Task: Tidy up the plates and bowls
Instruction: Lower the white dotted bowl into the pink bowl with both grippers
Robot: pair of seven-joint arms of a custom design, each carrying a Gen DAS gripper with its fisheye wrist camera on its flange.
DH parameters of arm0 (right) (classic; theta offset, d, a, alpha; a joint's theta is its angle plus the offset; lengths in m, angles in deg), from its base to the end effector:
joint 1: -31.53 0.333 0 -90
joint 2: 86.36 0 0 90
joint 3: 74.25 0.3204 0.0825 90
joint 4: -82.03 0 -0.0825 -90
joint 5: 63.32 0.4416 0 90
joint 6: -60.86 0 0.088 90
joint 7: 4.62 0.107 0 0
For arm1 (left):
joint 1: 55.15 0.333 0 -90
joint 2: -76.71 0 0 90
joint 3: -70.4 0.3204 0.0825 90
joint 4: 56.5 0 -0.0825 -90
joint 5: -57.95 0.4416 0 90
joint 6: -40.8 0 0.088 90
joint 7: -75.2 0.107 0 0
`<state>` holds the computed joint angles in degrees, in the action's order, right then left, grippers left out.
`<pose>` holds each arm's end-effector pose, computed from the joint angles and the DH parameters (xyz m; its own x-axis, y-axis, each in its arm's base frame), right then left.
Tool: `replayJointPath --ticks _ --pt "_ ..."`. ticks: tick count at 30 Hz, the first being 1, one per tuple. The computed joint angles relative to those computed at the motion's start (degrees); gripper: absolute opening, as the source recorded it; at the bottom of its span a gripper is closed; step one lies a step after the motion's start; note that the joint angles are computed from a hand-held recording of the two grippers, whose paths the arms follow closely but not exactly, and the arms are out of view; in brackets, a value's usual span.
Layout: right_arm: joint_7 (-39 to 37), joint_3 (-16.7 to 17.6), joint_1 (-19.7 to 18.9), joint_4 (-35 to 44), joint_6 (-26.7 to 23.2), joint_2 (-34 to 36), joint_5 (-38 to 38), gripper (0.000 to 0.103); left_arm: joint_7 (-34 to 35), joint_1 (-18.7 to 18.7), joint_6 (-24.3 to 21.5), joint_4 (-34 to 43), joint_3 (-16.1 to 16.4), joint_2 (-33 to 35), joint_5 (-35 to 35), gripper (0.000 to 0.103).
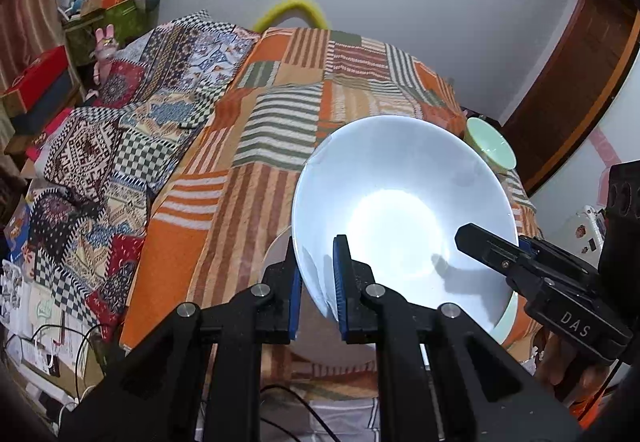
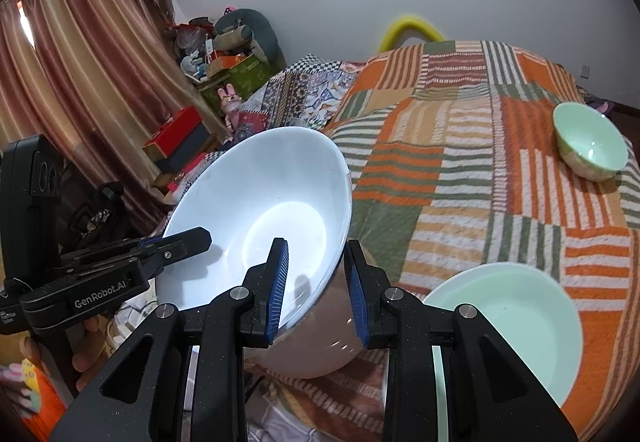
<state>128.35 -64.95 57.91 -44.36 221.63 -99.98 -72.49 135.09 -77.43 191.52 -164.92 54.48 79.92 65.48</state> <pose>0.4654 0.3510 0.5600 0.1531 -0.9209 -0.3585 -0.7440 0.1314 -0.6551 0.5317 -0.4182 0.5359 -0.2917 -0.9304 0.2222 -0.7959 0.1072 -0.5958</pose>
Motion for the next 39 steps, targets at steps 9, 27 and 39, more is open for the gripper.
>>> replayJointPath --ticks 9,27,39 --pt "-2.55 -0.31 1.81 0.87 -1.74 3.07 4.13 0.026 0.66 0.62 -1.0 -1.57 0.29 0.65 -2.35 0.013" --pt "-5.98 -0.32 2.57 2.02 -5.85 6.67 10.86 0.026 3.45 0.57 -3.72 -0.5 1.09 5.78 -7.52 0.013" --pt "-8.22 -0.17 2.58 1.93 -5.57 7.02 13.35 0.027 1.85 -0.11 -4.15 0.04 1.88 6.95 -5.03 0.013"
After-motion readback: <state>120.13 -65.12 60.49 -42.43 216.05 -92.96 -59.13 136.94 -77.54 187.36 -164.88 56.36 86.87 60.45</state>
